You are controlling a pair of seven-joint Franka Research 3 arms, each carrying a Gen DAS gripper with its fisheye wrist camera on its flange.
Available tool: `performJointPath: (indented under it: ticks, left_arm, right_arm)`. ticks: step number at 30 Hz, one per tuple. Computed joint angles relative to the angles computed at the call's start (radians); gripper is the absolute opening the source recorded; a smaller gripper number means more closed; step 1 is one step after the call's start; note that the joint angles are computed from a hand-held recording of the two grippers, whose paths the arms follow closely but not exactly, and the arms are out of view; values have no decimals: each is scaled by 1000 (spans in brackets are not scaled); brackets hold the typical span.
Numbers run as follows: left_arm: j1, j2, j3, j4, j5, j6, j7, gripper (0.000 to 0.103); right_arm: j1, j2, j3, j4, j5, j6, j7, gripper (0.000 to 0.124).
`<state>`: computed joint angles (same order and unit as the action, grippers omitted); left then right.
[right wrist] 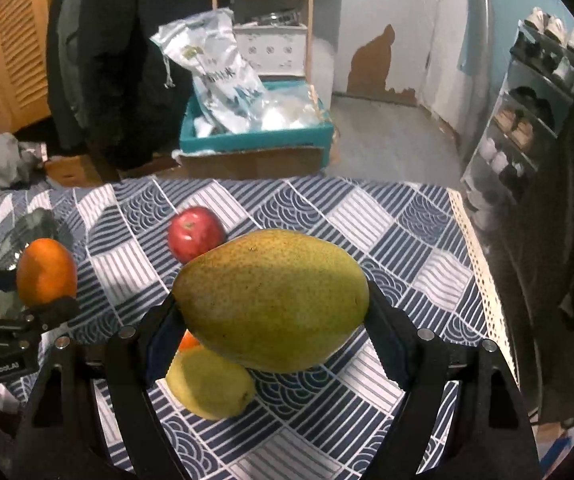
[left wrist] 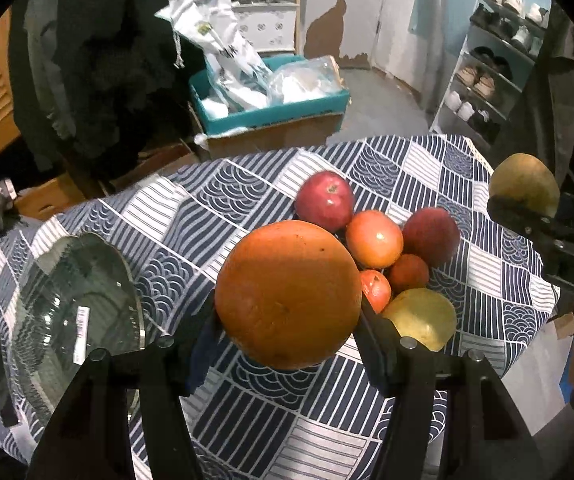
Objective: Organize fruits
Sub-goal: 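Lift and carry the orange with the left tool while the right tool carries the mango to the glass bowl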
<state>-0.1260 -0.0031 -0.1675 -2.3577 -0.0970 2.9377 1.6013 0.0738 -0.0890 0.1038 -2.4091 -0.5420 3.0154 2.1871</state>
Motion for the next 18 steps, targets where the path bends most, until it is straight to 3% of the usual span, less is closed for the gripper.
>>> performJointPath:
  ticks: [18]
  left_arm:
    - [-36,-127,87,-59,-107,35,82,64]
  right_arm:
    - [44,-34,51,53,143,24,-111,82]
